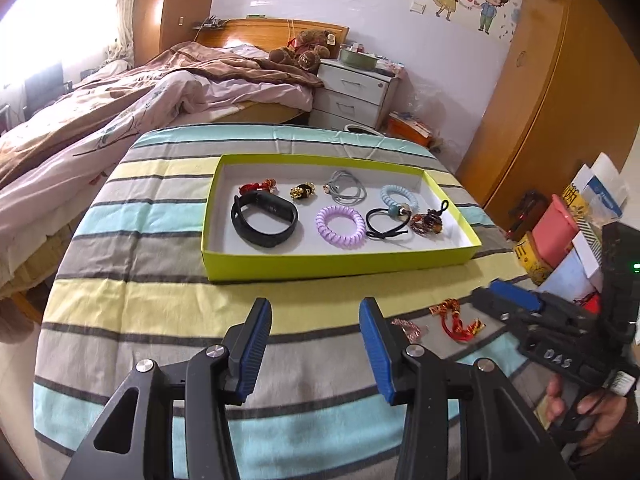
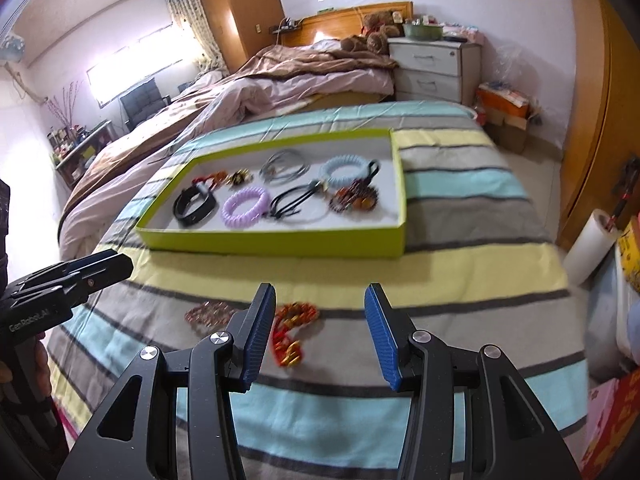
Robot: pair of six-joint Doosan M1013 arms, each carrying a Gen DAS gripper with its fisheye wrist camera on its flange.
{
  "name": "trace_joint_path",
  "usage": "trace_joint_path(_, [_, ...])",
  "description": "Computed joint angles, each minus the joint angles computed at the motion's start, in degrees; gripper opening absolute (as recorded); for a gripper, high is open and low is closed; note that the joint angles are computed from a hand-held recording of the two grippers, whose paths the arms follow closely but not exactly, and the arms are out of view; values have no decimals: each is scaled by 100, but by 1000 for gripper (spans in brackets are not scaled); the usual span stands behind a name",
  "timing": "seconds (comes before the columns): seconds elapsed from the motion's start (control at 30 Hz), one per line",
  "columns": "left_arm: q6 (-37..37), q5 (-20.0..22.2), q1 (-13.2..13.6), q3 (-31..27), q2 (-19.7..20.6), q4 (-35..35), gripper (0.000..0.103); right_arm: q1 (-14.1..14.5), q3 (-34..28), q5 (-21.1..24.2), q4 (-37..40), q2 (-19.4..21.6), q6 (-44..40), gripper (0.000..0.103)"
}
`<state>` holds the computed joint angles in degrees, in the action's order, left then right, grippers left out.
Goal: Organize jewelry
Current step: 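Raise both open tools out of the green box, then grasp red beaded tassel charm with right tool while left tool moves toward pink clip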
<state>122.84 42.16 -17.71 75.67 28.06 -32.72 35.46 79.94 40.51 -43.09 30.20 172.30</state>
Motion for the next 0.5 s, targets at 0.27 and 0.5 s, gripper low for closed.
trace_joint_path(0.27, [51,-2,79,120,-51,-61,46,34,-394,454,478,290,-630,47])
trace_joint_path(0.5, [168,137,117,128,-17,-230,46,24,-592,777,716,422,-1002,47])
